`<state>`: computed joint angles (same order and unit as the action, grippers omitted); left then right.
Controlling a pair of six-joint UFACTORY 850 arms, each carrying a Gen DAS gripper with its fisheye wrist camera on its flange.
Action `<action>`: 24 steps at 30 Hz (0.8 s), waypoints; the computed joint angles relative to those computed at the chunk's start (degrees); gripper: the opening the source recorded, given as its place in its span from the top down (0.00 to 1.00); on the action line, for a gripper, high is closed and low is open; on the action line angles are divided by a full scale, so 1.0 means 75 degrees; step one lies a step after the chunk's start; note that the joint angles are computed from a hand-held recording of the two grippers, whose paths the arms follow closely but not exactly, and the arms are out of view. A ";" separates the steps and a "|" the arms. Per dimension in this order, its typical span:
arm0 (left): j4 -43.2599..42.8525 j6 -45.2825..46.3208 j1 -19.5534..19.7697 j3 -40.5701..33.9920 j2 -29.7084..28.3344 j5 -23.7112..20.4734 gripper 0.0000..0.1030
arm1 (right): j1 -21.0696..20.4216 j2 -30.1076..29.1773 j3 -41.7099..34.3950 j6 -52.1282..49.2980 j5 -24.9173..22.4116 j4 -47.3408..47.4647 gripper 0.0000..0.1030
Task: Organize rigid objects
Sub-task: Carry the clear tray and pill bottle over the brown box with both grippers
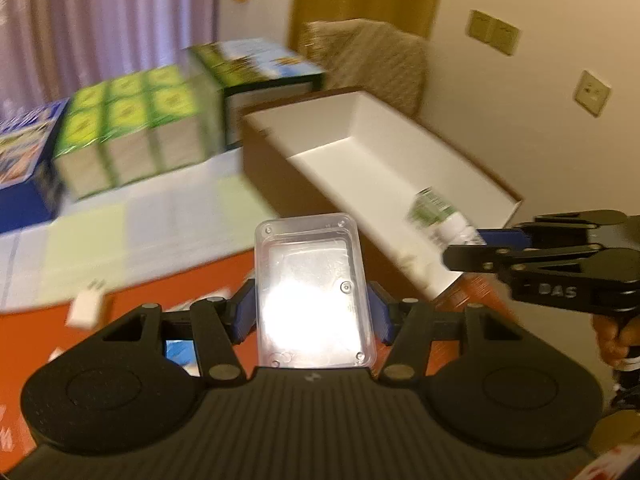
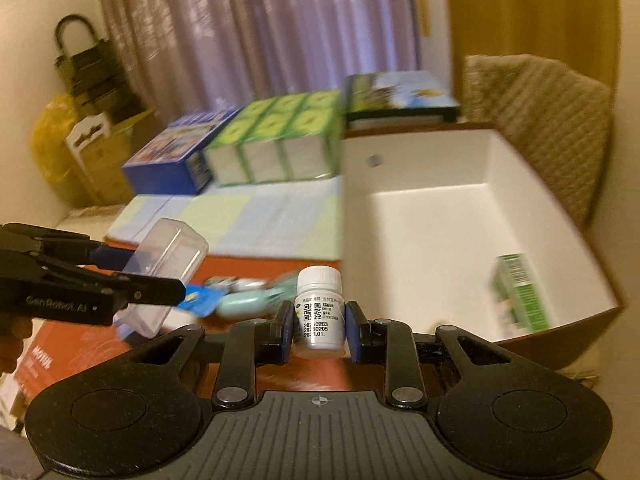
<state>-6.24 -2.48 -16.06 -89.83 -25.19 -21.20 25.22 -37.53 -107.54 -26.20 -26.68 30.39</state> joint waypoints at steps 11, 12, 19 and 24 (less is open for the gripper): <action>0.0301 -0.0336 -0.0605 -0.3312 -0.2251 -0.1123 0.48 | -0.0722 -0.0877 -0.1304 0.0113 -0.0433 -0.0403 0.77; 0.0387 -0.0427 -0.0629 -0.3578 -0.2441 -0.1249 0.48 | -0.0767 -0.0977 -0.1440 0.0106 -0.0497 -0.0419 0.77; 0.0831 -0.0995 -0.0730 -0.5569 -0.3784 -0.2419 0.48 | -0.1019 -0.1915 -0.2777 0.0077 -0.1260 -0.0501 0.77; 0.1102 -0.1186 -0.0758 -0.7266 -0.4846 -0.3341 0.48 | -0.1130 -0.2480 -0.3595 0.0152 -0.1760 -0.0511 0.77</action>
<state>2.03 -11.37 -21.74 -144.33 -61.54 -46.26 16.75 -56.13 -134.50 -25.06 -39.88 26.55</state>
